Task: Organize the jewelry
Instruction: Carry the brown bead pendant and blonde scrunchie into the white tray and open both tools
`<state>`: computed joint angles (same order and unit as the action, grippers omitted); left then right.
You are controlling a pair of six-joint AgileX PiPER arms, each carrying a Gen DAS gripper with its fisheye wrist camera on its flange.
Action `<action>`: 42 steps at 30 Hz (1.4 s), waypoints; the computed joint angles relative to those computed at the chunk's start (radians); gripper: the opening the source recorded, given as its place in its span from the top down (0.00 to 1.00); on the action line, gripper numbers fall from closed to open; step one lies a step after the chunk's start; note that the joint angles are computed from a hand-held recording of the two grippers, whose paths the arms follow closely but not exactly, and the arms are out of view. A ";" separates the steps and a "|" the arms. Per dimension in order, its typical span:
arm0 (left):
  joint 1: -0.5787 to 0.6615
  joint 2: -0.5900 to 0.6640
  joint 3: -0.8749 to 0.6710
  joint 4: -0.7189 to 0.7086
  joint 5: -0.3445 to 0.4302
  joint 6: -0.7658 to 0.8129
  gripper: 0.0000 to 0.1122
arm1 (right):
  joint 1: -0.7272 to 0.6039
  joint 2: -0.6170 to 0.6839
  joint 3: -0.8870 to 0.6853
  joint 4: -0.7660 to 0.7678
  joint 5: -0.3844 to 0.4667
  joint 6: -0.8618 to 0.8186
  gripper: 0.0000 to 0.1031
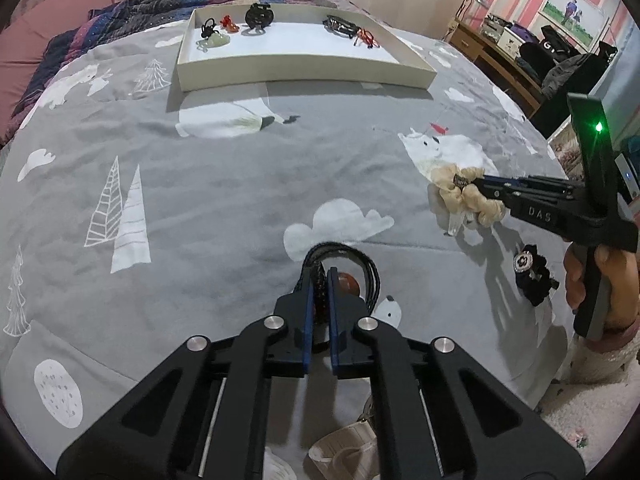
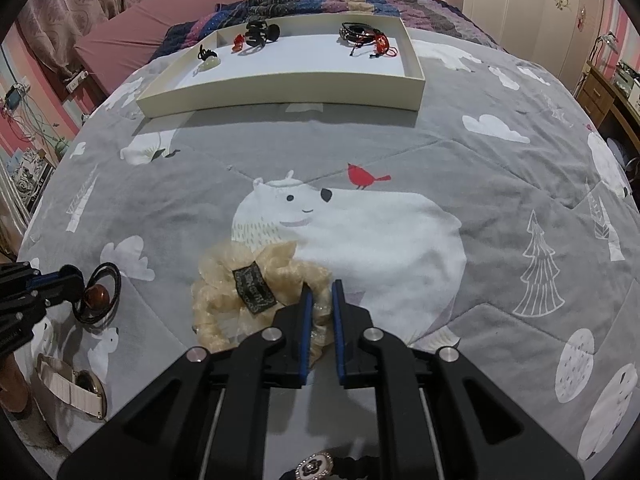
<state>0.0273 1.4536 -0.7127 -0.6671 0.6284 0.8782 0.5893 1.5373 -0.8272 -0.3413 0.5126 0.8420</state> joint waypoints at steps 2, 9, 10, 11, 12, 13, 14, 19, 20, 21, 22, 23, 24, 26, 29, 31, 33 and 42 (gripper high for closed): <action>0.006 0.000 -0.014 -0.016 0.009 -0.003 0.98 | 0.007 -0.002 -0.002 -0.019 0.005 0.020 0.93; -0.001 -0.050 -0.087 -0.040 0.040 -0.010 0.99 | -0.004 -0.023 -0.040 -0.041 0.031 0.023 0.93; -0.006 -0.053 -0.100 -0.028 0.038 -0.023 0.99 | -0.004 -0.025 -0.046 -0.047 0.037 0.025 0.93; -0.013 -0.055 -0.118 -0.013 0.038 -0.041 0.99 | -0.006 -0.026 -0.060 -0.052 0.047 0.021 0.93; -0.017 -0.053 -0.138 -0.002 0.042 -0.057 0.99 | -0.009 -0.026 -0.075 -0.059 0.058 0.018 0.93; -0.020 -0.047 -0.173 0.013 0.053 -0.082 0.99 | -0.012 -0.027 -0.092 -0.068 0.069 0.019 0.93; -0.021 -0.043 -0.197 0.024 0.059 -0.097 0.99 | -0.016 -0.027 -0.105 -0.072 0.077 0.014 0.93; -0.026 0.010 -0.381 0.087 0.101 -0.193 0.99 | -0.045 -0.023 -0.214 -0.101 0.126 -0.021 0.93; -0.027 0.027 -0.420 0.096 0.104 -0.211 0.99 | -0.057 -0.015 -0.252 -0.102 0.136 -0.039 0.93; -0.029 0.044 -0.457 0.104 0.105 -0.228 0.99 | -0.070 -0.004 -0.288 -0.100 0.144 -0.060 0.93; -0.029 0.083 -0.525 0.114 0.112 -0.255 0.99 | -0.082 0.010 -0.324 -0.095 0.152 -0.078 0.93; -0.028 0.111 -0.574 0.122 0.122 -0.275 0.99 | -0.101 0.030 -0.368 -0.087 0.161 -0.103 0.93; -0.027 0.137 -0.616 0.125 0.132 -0.289 0.99 | -0.117 0.053 -0.412 -0.081 0.169 -0.124 0.93; -0.024 0.217 -0.736 0.134 0.160 -0.325 0.99 | -0.149 0.103 -0.500 -0.058 0.186 -0.174 0.93; -0.028 0.337 -0.901 0.146 0.205 -0.371 0.99 | -0.195 0.199 -0.633 -0.022 0.212 -0.237 0.93; -0.036 0.419 -0.997 0.162 0.223 -0.407 0.99 | -0.214 0.249 -0.694 -0.012 0.221 -0.256 0.93; -0.045 0.493 -1.073 0.171 0.233 -0.422 0.99 | -0.246 0.326 -0.784 0.023 0.233 -0.295 0.93; -0.118 0.943 -1.662 0.308 0.415 -0.587 0.99 | -0.329 0.652 -1.102 0.118 0.305 -0.390 0.93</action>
